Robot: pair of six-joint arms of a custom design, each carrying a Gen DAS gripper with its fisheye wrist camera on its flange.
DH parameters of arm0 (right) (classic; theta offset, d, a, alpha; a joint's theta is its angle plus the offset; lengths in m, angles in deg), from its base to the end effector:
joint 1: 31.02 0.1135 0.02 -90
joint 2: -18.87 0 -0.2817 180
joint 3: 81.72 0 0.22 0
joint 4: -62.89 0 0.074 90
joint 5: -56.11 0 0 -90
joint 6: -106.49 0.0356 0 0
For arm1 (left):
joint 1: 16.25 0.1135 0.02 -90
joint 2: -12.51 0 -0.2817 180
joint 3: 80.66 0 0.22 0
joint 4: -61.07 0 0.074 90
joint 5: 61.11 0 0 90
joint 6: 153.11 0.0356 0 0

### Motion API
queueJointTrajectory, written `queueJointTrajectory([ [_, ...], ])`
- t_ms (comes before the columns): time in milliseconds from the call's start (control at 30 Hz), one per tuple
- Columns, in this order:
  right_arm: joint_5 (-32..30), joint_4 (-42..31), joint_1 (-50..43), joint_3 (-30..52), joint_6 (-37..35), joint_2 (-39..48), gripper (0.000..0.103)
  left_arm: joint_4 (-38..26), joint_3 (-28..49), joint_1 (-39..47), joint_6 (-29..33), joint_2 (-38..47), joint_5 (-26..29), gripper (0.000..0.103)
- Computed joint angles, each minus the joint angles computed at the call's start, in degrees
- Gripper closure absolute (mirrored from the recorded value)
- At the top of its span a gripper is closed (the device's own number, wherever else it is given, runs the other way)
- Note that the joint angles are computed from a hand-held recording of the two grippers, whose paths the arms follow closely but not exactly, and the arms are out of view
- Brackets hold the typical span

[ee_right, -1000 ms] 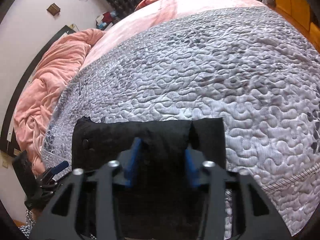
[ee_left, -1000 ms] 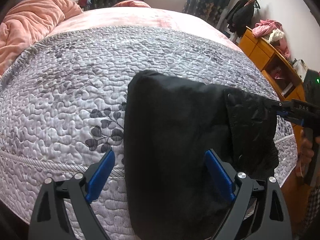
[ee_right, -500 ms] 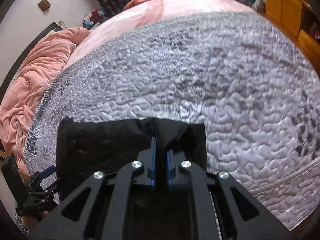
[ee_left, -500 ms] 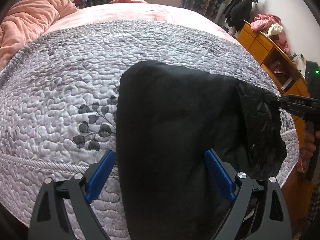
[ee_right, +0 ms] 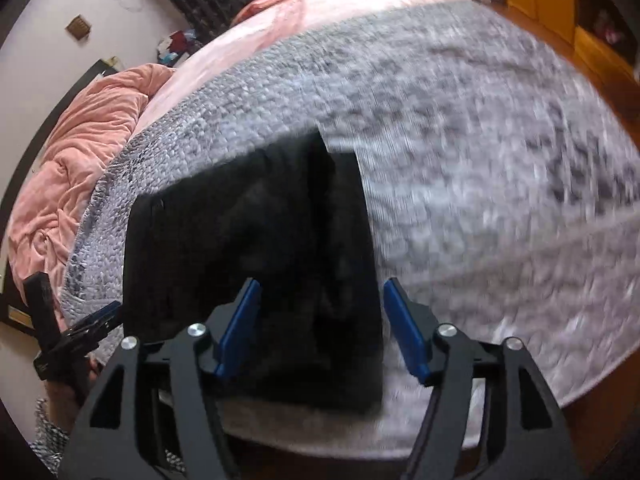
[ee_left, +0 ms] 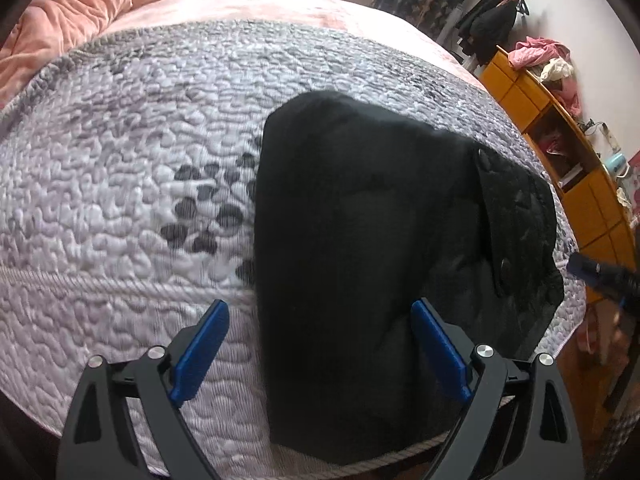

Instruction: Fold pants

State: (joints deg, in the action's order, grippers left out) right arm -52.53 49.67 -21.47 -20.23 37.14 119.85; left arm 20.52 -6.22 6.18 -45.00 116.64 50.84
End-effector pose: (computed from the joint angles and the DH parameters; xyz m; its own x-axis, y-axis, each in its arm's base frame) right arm 0.3025 0.0624 0.1644 -0.8569 0.1947 -0.4772 -0.0491 0.8909 0.4516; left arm 0.2972 0.1083 0.1770 -0.9005 -0.0598 -0.4307 0.0451 0.9723 -0.2293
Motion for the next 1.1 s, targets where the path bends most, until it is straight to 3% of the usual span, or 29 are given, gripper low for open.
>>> queueJointTrajectory([
  [200,-1.75,8.24,2.76,-6.45,4.38,0.83,0.039,-0.40,-1.29,-0.78,-0.57,-0.43,0.45,0.010],
  [300,-1.31,8.25,4.64,-4.77,5.52,3.34,0.058,0.31,-2.30,-1.71,-0.94,-0.90,0.15,0.009],
  [533,1.15,8.12,5.65,-5.16,5.07,1.24,0.081,0.75,-3.23,-2.61,-1.46,-1.10,-0.21,0.009],
  [600,1.04,7.30,5.59,-5.78,4.51,-1.25,0.091,0.55,-3.13,-2.69,-1.34,-1.34,0.05,0.009],
  [733,-0.06,6.08,4.78,-7.40,4.01,-5.19,0.092,0.92,-3.61,-2.86,-0.72,-2.24,0.11,0.009],
  [867,4.29,5.07,6.31,-6.58,3.42,-0.23,0.091,1.08,-3.67,-2.98,-0.62,-1.43,-0.50,0.009],
  [1033,2.65,8.26,5.26,-7.99,4.49,1.30,0.090,1.89,-4.50,-3.08,-0.56,-1.70,-1.06,0.009],
  [1100,3.10,7.53,5.47,-8.13,4.25,-0.04,0.081,1.95,-4.46,-2.68,-0.32,-2.22,-0.67,0.009],
])
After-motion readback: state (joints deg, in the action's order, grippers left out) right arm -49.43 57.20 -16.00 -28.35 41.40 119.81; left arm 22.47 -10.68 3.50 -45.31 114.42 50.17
